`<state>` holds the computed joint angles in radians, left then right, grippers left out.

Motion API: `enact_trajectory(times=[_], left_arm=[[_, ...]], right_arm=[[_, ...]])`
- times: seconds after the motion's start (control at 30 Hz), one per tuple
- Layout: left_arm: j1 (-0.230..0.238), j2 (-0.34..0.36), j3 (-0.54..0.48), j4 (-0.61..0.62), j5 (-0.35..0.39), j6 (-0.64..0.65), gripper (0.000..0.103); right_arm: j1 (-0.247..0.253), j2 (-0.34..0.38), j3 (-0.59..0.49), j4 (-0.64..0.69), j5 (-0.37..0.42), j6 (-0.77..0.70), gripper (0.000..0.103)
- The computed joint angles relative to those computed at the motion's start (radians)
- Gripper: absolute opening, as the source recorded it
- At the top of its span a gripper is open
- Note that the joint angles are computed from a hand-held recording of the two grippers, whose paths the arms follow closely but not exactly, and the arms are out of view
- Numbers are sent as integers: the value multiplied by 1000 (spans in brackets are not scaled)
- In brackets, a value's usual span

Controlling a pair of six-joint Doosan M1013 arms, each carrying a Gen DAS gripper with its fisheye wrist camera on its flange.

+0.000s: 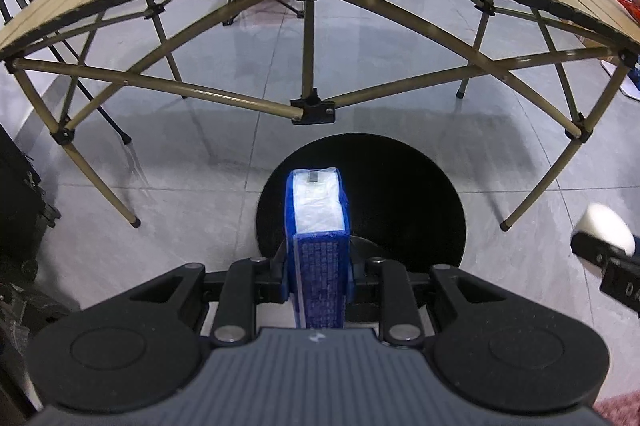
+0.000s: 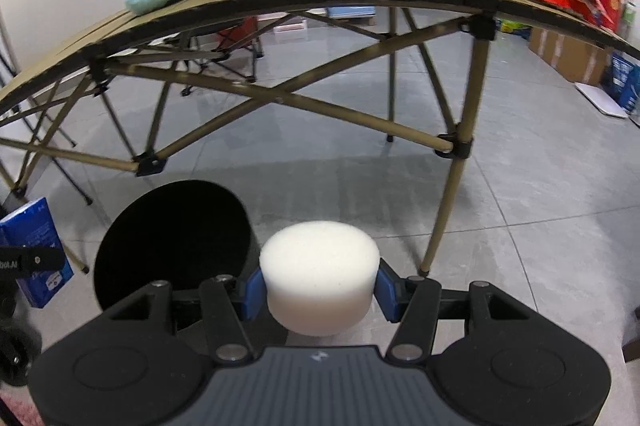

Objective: Collect trash
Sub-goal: 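Lift the blue box and white sponge and carry both over the black bin, then open the left gripper to drop the blue box into the bin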

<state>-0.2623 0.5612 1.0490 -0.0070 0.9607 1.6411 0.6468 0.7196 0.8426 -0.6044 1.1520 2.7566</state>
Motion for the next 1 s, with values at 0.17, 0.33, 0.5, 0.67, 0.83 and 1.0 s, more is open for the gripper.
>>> enact_trajectory(times=[0.17,0.33,0.5,0.67,0.83,1.0], left_arm=[[-13,40,-63,0,52,-28,24],[-26,81,-123,6,100,-46,24],[-34,125,-183,12,155,-69,24],[-42,142,-201,23,171,-74,25],[-44,147,-207,31,178,-78,57],[-49,132,-185,60,143,-83,100]], right_arm=[[-8,-3,13,-3,8,39,54],[-15,-3,21,4,10,54,54],[-24,1,23,15,20,63,54],[-30,2,27,23,30,68,54],[-32,1,33,33,37,71,54],[-31,-2,37,37,37,73,54]])
